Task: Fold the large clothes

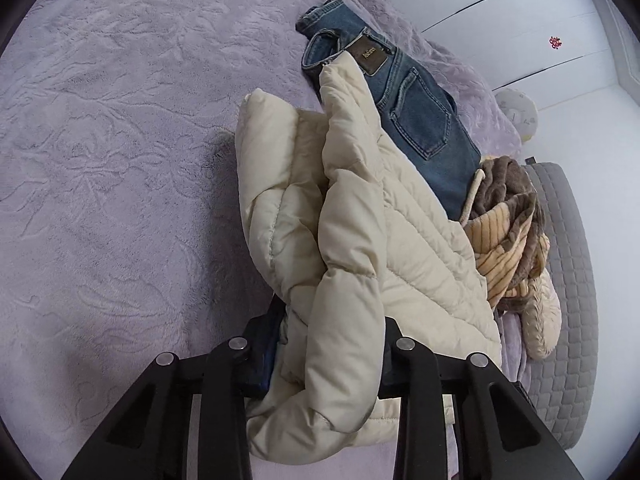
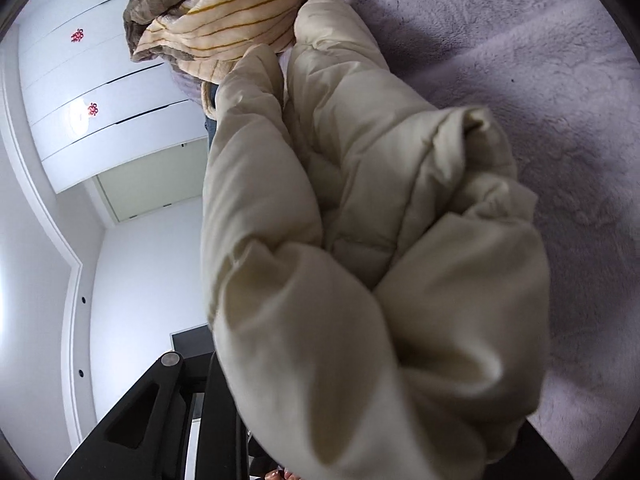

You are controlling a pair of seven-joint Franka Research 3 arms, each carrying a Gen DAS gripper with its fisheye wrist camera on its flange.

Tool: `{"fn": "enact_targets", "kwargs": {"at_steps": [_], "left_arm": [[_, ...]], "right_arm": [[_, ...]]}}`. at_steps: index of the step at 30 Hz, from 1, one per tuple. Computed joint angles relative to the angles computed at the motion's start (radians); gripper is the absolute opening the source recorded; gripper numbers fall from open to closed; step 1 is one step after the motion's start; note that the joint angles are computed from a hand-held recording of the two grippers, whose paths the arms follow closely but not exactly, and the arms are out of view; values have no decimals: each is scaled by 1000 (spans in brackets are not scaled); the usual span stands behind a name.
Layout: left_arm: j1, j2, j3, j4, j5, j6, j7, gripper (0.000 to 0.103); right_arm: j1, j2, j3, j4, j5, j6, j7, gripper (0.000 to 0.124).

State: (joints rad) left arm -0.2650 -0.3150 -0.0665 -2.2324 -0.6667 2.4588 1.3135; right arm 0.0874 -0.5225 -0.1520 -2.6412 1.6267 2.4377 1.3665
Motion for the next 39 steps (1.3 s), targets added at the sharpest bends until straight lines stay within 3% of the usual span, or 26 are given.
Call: {"fn": "enact_targets", "kwargs": {"at_steps": [8, 15, 22, 27, 29, 31, 36, 39], "left_arm": [[-12, -159, 29, -85, 12, -103, -5, 35], [-22, -353, 69, -219, 56, -241, -46, 35], [-12, -478, 57, -295, 185, -386, -99, 36], [-17, -508, 53, -328, 218, -423, -129, 36], [-17, -500, 47, -314, 240, -439, -139, 43], [-4, -492, 27, -295, 288, -462, -162, 56], [2, -479, 33, -265, 327, -498, -187, 58], [17, -482, 10, -246, 385, -522, -204, 81]], "right_arm": [[3, -105, -2, -49, -60, -9, 66, 27], [30, -277, 18, -165, -134, 23, 204, 27], [61, -444, 44, -291, -229, 59, 404, 27], [82, -362, 18, -264, -300, 65, 427, 31], [73, -348, 14, -256, -363, 44, 455, 33], [64, -322, 17, -232, -422, 29, 488, 37], [39, -242, 17, -149, -579, -42, 562, 56], [15, -230, 22, -119, -668, -96, 597, 60]]}}
